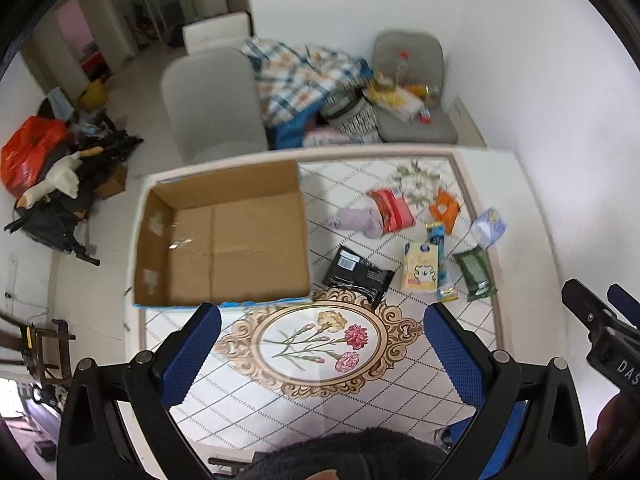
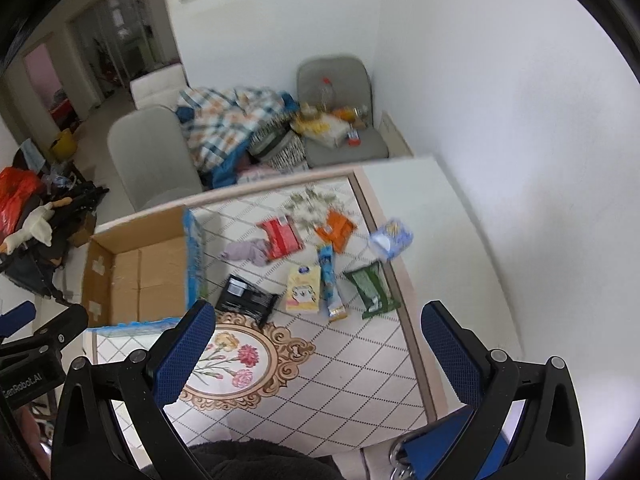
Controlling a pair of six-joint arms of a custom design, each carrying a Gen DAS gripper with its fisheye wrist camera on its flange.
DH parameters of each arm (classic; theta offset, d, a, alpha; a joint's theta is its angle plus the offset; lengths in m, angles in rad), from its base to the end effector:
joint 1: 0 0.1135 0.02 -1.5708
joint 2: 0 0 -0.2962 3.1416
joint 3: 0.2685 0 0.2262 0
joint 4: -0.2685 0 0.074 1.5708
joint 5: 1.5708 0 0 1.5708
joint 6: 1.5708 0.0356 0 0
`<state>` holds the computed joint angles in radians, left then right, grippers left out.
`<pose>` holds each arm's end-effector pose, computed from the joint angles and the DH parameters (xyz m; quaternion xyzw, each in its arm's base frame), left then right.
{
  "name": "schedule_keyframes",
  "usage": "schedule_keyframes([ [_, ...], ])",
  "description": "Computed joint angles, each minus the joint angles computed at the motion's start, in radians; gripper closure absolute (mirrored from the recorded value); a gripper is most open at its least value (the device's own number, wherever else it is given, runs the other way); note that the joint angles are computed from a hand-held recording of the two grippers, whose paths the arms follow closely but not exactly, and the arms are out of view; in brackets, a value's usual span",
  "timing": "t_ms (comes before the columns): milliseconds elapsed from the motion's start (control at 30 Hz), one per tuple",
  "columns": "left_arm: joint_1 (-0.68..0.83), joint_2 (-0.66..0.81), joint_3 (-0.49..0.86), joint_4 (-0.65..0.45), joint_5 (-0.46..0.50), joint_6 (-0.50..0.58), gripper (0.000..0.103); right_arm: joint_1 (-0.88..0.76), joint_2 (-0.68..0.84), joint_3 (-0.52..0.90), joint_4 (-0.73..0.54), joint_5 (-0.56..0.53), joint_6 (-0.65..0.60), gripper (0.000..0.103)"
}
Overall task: Organize soft objects
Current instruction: 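Grasp the black snack bag with the left tool while the right tool grasps the yellow Vinda tissue pack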
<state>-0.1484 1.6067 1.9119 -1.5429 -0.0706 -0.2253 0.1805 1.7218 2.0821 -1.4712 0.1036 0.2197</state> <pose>0.2540 -0.0354 0.4288 -0.0437 0.9846 0.0034 0.1693 0.2919 0.0495 0.4413 0.0309 0.9720 -0.0042 0.2331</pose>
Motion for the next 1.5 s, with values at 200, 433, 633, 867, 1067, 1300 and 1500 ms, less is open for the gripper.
schedule_keyframes([
  [200,-0.024,0.223,-0.140,0.166,0.088,0.001,0.000,-0.156,0.151,-0.221,0.220,-0.109,-0.068,0.000],
  [433,-0.005,0.443,-0.204,0.271,0.206,-0.078,0.021,-0.195,0.563,-0.118,0.308,-0.316,-0.071,0.007],
  [633,-0.002,0.495,-0.283,0.309,0.279,-0.138,0.021,-0.153,0.946,0.266,0.117,-0.384,-0.047,0.016],
  [867,0.023,0.556,-0.313,0.342,0.388,-0.219,0.021,-0.116,1.146,0.542,-0.057,-0.330,-0.103,0.038],
  [1067,0.002,0.666,-0.253,0.372,0.439,-0.293,0.021,-0.150,1.093,0.415,-0.042,-0.247,-0.187,0.037],
  [1300,-0.010,0.852,-0.104,0.346,0.421,-0.377,0.020,-0.160,0.899,0.010,0.208,-0.230,-0.194,0.035],
  [1500,-0.003,0.945,-0.023,0.327,0.387,-0.427,0.020,-0.149,0.830,-0.156,0.339,-0.237,-0.137,0.032],
])
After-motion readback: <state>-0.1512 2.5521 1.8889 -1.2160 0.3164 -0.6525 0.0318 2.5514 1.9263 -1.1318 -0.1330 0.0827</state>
